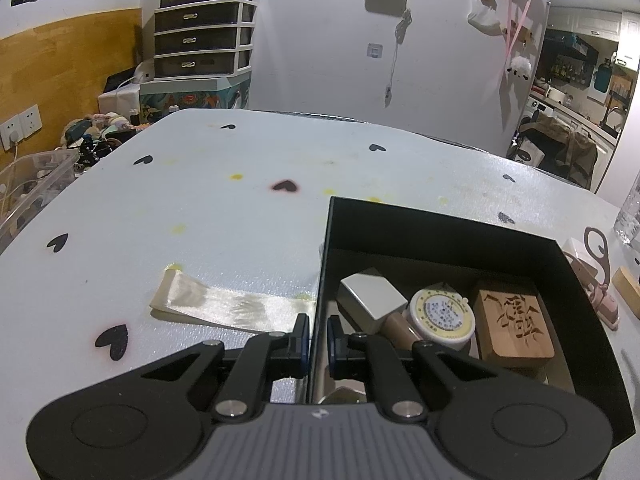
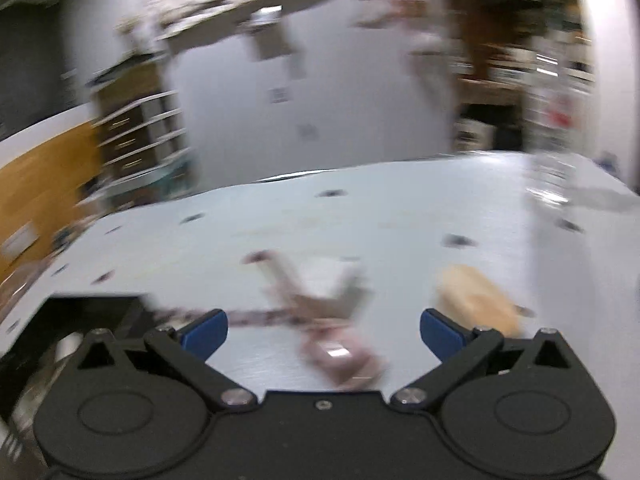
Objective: Organize rigid objects
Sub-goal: 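Move the right tool back toward the light wooden oval block, then grasp the light wooden oval block with the right tool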
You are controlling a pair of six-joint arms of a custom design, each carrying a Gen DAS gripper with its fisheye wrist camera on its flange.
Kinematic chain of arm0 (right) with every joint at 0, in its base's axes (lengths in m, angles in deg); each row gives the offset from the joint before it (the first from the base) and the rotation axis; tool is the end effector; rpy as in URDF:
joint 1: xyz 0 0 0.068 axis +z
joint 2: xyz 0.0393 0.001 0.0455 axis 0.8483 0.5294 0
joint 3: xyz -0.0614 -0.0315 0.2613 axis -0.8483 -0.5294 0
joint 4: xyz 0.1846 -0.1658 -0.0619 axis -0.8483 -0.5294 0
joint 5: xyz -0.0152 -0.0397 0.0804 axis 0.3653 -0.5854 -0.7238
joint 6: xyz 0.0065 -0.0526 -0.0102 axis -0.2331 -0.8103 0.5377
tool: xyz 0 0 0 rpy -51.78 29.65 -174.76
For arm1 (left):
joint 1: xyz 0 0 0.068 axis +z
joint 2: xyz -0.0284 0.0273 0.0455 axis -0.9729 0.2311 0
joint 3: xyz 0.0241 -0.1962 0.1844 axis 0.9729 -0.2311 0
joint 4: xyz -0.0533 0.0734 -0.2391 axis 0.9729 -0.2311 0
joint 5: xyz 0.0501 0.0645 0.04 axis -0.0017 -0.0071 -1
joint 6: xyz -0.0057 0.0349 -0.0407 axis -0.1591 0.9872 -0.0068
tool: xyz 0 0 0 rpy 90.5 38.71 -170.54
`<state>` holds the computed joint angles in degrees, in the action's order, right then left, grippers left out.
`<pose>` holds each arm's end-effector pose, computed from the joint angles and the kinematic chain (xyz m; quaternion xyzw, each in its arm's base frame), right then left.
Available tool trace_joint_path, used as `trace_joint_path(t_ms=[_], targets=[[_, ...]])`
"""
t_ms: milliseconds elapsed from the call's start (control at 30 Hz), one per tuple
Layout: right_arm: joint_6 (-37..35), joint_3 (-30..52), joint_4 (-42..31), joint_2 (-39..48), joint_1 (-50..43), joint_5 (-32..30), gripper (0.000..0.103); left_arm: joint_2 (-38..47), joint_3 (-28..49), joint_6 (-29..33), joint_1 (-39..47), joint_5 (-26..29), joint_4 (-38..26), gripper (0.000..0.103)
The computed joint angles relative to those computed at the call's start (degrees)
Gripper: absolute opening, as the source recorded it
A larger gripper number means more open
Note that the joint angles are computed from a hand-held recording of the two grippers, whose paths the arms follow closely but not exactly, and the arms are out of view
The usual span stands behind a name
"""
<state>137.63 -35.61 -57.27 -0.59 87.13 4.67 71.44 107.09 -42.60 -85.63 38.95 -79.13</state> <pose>0.2191 0.0939 0.1122 0.3057 0.8240 -0.0473 0.4748 0.3947 -0.0726 0.1131 0.1940 0.8916 -0.1331 0.3870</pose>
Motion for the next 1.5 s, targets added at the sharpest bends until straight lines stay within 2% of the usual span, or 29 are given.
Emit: trace_joint_path(t_ms=[100,300,367,600,800,967,1167,1333,1500], targets=[[6.1,-1.8,-1.4,0.1,-3.5,-1.0,0.103,0.0,0.0,0.1,0.1,0.1,-0.1,0.009],[10.0,-7.5,11.5,1.6,-12.2,-11.9,0.103,-0.1,-0.5,0.2,0.5,0.7,0.1,0.009],[9.7,-7.2,13.3,2.9,-13.2,-12.8,0.103,-0.1,-0.4,0.3,0.5,0.6,0.0,0.009],[6.3,-3.3,11.1,7.1,-16.6,-8.3,0.103,0.4,0.3,0.1,0.4,0.8,-0.6,0.009],[-0.9,2.1,7.2,11.8,-20.4,-6.9,0.103,0.7,0.7,0.2,0.2,0.4,-1.0,0.009],[-0.2,4.5,6.3,14.5,-21.3,-7.5,0.103,0.9,0.8,0.1,0.1,0.2,-0.9,0.009],[-0.4,6.9,4.9,16.8,-19.7,-4.0,0.087,1.0,0.8,0.2,0.1,0.3,-0.8,0.009],[-1.2,5.0,5.3,14.3,-17.8,-4.0,0.087,1.0,0.8,0.0,0.1,0.3,-0.8,0.009],[0.3,1.0,5.4,6.8,-9.6,-2.7,0.086,1.1,0.9,0.2,0.0,0.2,-0.6,0.009]])
